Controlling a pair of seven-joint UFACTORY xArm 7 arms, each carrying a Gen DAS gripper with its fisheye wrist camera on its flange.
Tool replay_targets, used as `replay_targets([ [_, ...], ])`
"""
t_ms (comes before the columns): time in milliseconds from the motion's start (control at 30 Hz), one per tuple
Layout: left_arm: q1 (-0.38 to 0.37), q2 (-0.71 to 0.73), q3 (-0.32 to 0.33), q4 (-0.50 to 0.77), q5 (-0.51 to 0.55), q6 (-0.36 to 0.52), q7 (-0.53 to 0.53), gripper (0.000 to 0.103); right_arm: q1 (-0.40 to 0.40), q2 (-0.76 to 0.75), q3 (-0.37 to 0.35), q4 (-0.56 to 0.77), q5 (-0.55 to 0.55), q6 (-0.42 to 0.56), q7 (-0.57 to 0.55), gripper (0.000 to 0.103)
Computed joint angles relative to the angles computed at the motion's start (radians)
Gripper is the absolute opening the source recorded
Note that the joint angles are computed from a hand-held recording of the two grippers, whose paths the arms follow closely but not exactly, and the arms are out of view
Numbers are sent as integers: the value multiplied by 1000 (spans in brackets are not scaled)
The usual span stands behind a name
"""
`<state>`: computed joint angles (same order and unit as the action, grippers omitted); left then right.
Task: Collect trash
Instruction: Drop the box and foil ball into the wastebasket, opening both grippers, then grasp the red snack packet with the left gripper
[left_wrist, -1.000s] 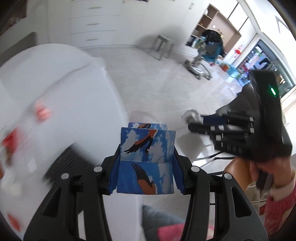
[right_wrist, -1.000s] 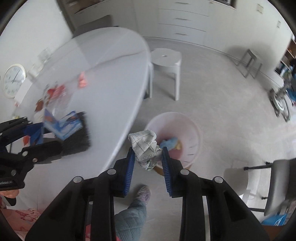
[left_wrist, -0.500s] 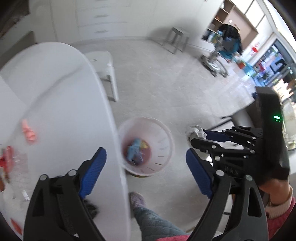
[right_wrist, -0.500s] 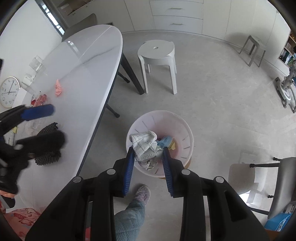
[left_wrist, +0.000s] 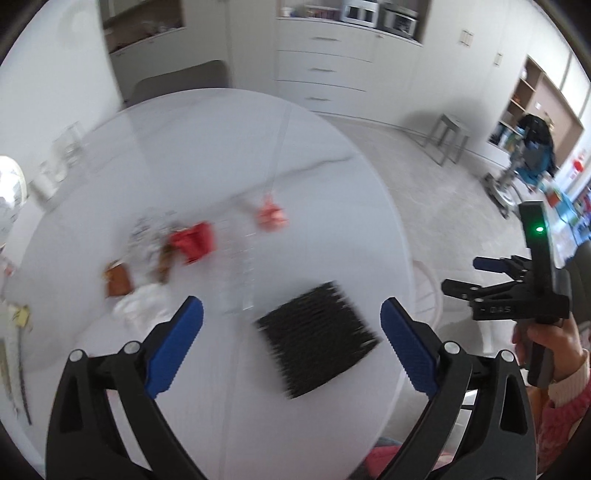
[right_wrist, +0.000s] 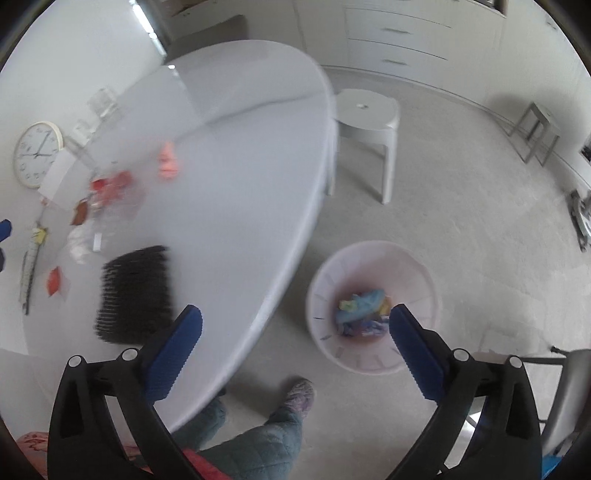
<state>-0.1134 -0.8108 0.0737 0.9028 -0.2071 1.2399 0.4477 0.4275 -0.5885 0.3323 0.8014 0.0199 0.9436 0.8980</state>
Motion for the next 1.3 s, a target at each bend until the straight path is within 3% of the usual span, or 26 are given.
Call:
replay_targets([
  [167,101,-6,135,-7,89,-4,109,94,24,231,103,201,-50,-76,85,100],
  [267,177,11,178,-30,120,-66,146,94,57,405,150,370,-143,-61,135,100],
  [367,248,64,235,-51,143,-149,195,94,107,551,167,518,-237,-26,175,100],
  [533,317,202,293,-27,112,-201,278,94,226,774,145,765,-365,50,202,100],
  [767,394,332,276,-34,69,-256,346,94,358,995,57,1048,-406,135,141,100],
  [933,434,413,229,-39,68,-309,325,93,407,1084,-5,1175,-370,186,83,100],
  [1133,460,452,198,-54,80,-334,294,70,444,1166,-77,1290,-314,235,2,100],
  [1300,453,438,207,-71,61,-358,347,63,471,1231,-134,1376,-270,257,-70,100],
])
